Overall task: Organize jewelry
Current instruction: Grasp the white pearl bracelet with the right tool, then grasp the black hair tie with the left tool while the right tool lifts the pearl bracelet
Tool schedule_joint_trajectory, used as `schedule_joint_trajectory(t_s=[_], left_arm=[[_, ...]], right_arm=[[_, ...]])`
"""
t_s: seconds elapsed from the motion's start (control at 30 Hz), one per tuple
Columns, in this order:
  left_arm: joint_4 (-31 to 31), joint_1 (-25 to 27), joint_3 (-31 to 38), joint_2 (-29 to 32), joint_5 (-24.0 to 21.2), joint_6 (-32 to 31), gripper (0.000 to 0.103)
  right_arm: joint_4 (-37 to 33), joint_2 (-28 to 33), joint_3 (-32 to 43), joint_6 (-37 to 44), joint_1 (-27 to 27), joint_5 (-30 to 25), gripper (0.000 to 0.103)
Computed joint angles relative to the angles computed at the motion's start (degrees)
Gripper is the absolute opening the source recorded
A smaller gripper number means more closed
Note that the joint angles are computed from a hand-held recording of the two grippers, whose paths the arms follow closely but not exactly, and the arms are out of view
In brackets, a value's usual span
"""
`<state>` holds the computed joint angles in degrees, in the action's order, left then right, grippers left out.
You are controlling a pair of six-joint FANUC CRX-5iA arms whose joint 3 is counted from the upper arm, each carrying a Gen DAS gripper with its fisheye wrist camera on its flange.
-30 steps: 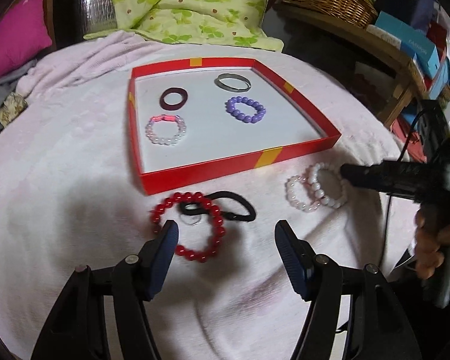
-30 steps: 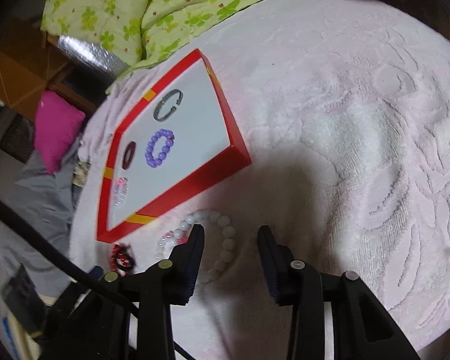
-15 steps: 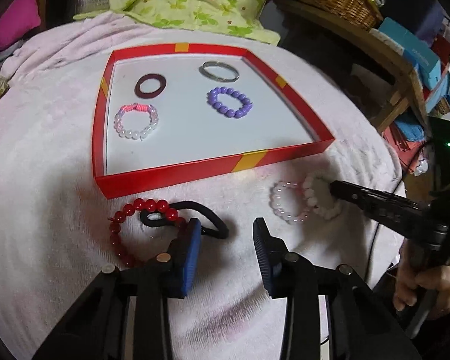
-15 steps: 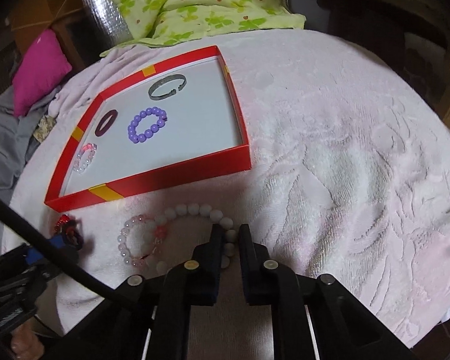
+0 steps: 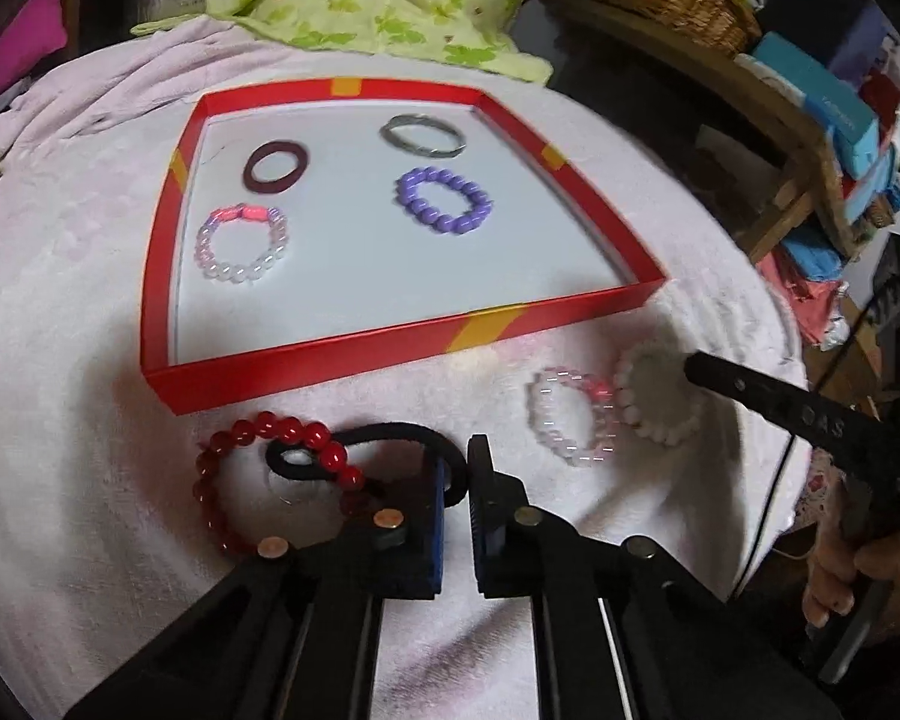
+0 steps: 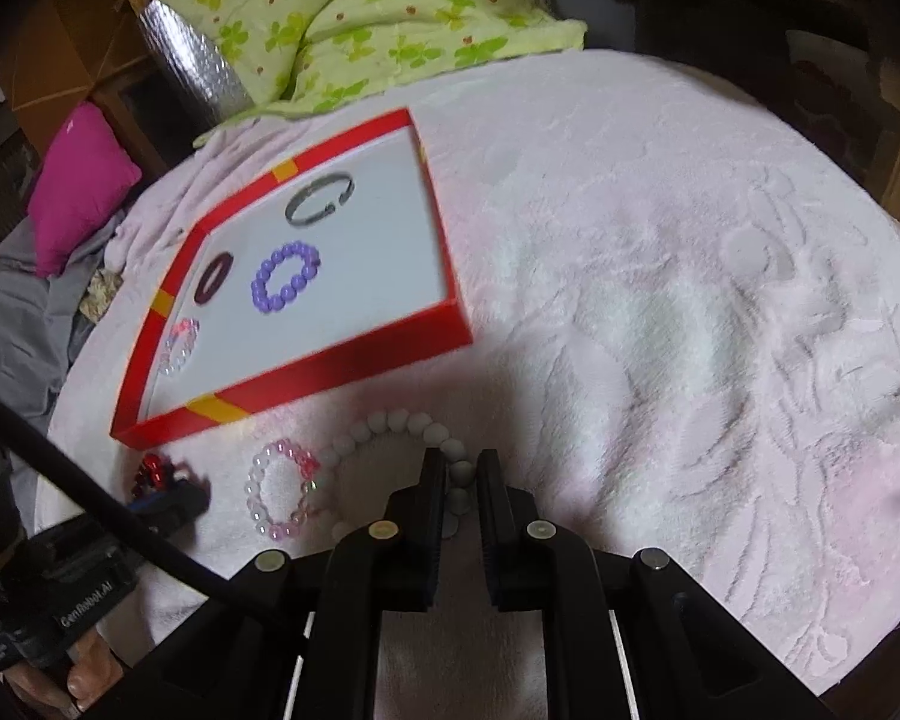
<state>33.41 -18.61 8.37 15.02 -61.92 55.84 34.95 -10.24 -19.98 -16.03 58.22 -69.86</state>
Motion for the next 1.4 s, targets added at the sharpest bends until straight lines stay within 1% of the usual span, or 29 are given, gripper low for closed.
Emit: schedule_joint_trajectory(t_s=[0.17,0.27,0.37,0.47,0.53,0.7,0.77,0.8,0.83,0.9,0.97,1.0,1.03,1.07,1.1,1.13,1.17,1.2,1.33,1.4], left_arm=[[7.1,1.0,-4.5,-3.5,0.6,-8.3,0.007],[11.3,1.7,-7.1,-5.6,0.8,-13.2,0.007],[13.8,2.0,-8.5,-6.7,0.8,-16.2,0.007],[15.1,2.1,-9.3,-7.5,0.9,-18.3,0.007],[15.6,2.5,-9.6,-7.8,0.9,-19.2,0.007],[15.0,3.7,-9.7,-8.0,0.8,-18.4,0.007],[13.4,3.8,-9.4,-7.9,0.2,-17.9,0.007],[12.7,3.8,-9.1,-7.9,-0.1,-17.6,0.007],[12.1,3.8,-9.0,-7.8,-0.3,-17.4,0.007],[10.9,3.6,-8.4,-7.4,-1.3,-16.5,0.008],[9.9,3.4,-7.7,-6.9,-2.6,-15.7,0.009],[9.4,3.0,-7.5,-6.8,-2.6,-15.3,0.011],[8.8,2.7,-7.2,-6.6,-2.7,-14.9,0.013],[8.0,2.3,-6.7,-6.3,-2.9,-14.3,0.022],[7.4,2.0,-6.4,-6.1,-2.8,-13.6,0.034],[6.8,1.6,-6.1,-5.9,-2.6,-12.8,0.041],[6.0,1.2,-5.8,-5.7,-2.0,-11.9,0.051],[5.4,0.9,-5.6,-5.6,-1.5,-11.2,0.054],[3.0,-0.6,-4.3,-4.6,0.4,-8.6,0.054],[1.3,-1.4,-3.4,-3.8,1.5,-7.3,0.054]], right_arm=[[4.0,-1.7,-1.7,-4.6,0.9,-0.9,0.012],[5.4,-3.0,-2.8,-6.6,0.7,1.0,0.012],[4.4,-2.9,-2.5,-6.0,-0.1,2.8,0.012],[1.8,-3.4,-2.5,-5.4,-1.4,5.6,0.012],[0.1,-3.7,-2.7,-5.1,-2.0,6.7,0.013],[-2.5,-3.1,-2.0,-3.8,-2.4,5.7,0.015],[-4.2,-2.3,-1.1,-2.1,-2.9,5.7,0.023],[-4.7,-1.9,-0.8,-1.5,-3.1,6.0,0.03],[-4.6,-1.4,-0.5,-0.9,-3.0,5.8,0.034],[-3.8,-0.2,0.4,0.5,-2.7,4.7,0.036],[-3.5,1.1,1.1,1.8,-2.5,3.4,0.036],[-3.4,2.0,1.7,2.9,-2.3,2.2,0.034],[-3.0,3.3,2.8,4.2,-1.9,0.1,0.023],[-3.0,4.8,4.3,6.1,-1.7,-2.4,0.016],[-2.8,5.9,5.2,7.7,-1.4,-4.3,0.011],[-2.3,6.3,5.3,7.9,-1.1,-4.8,0.011],[-1.9,6.1,5.1,7.5,-1.0,-4.8,0.011],[-1.5,5.7,4.6,7.0,-0.8,-4.6,0.011],[2.3,4.4,3.0,4.6,0.5,-6.7,0.011],[4.1,3.2,1.8,2.7,1.2,-6.9,0.011]])
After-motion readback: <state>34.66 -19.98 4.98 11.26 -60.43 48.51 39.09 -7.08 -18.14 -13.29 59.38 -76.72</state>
